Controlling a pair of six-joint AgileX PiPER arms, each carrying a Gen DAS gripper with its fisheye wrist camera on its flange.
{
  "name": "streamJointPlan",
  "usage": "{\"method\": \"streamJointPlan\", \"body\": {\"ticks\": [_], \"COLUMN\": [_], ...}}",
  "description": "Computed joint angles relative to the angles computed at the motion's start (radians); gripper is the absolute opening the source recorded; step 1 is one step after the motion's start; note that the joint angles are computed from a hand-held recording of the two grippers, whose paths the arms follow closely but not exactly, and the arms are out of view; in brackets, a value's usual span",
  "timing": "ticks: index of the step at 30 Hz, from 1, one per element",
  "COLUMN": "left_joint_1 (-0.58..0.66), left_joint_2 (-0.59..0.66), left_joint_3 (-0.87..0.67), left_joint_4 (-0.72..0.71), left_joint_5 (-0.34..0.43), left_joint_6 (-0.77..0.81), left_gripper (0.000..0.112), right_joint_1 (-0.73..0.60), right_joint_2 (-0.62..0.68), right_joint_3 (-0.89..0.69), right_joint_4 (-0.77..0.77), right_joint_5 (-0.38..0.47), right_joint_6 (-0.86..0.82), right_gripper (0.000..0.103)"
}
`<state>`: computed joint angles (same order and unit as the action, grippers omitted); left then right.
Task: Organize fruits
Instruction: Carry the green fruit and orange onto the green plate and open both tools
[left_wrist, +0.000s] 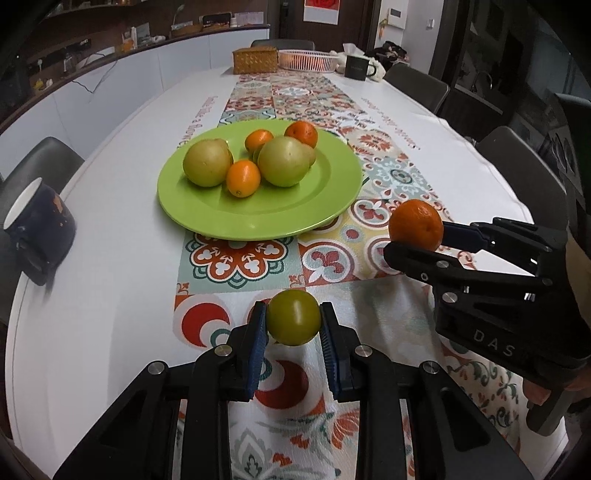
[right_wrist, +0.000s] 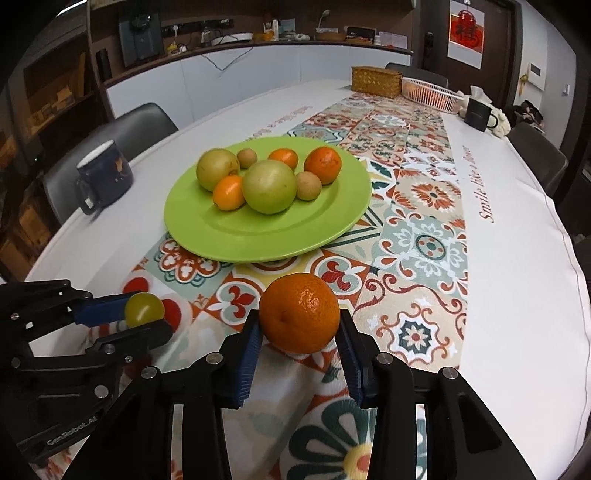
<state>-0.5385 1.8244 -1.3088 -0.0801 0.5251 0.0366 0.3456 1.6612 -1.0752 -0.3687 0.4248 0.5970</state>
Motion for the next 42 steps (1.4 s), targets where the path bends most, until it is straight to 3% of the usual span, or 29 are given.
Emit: {"method": "streamJointPlan", "body": {"ticks": [14,23,33,42], "left_joint_1": [0.026,0.051,0.101,0.143], "left_joint_2": [-0.156,-0.18,-0.086,0.138], "left_joint_3": [0.088,0.047,-0.119,-0.441], "left_joint_4": [-0.038,-0.053,-0.09,-0.133], "left_joint_5": [-0.029,-0.021,0.034,0.163], "left_joint_6": [0.028,0.08,0.138,0.187], "left_gripper": [0.028,0.028,0.028,0.028], "right_joint_1": [0.134,0.17,0.115,0.021], "right_joint_2": [-0.174,-0.187,-0.076,0.097], "right_joint_3": [0.047,-0.023,-0.162,-0.378], "right_joint_4": [-0.23,-0.28,-0.155,0.009], "right_joint_5": [0.088,0.153,0.159,0.201], "right_joint_6": [0.271,0.3,0.147,-0.063], "right_gripper": [0.041,0.041,0.041,0.041]}}
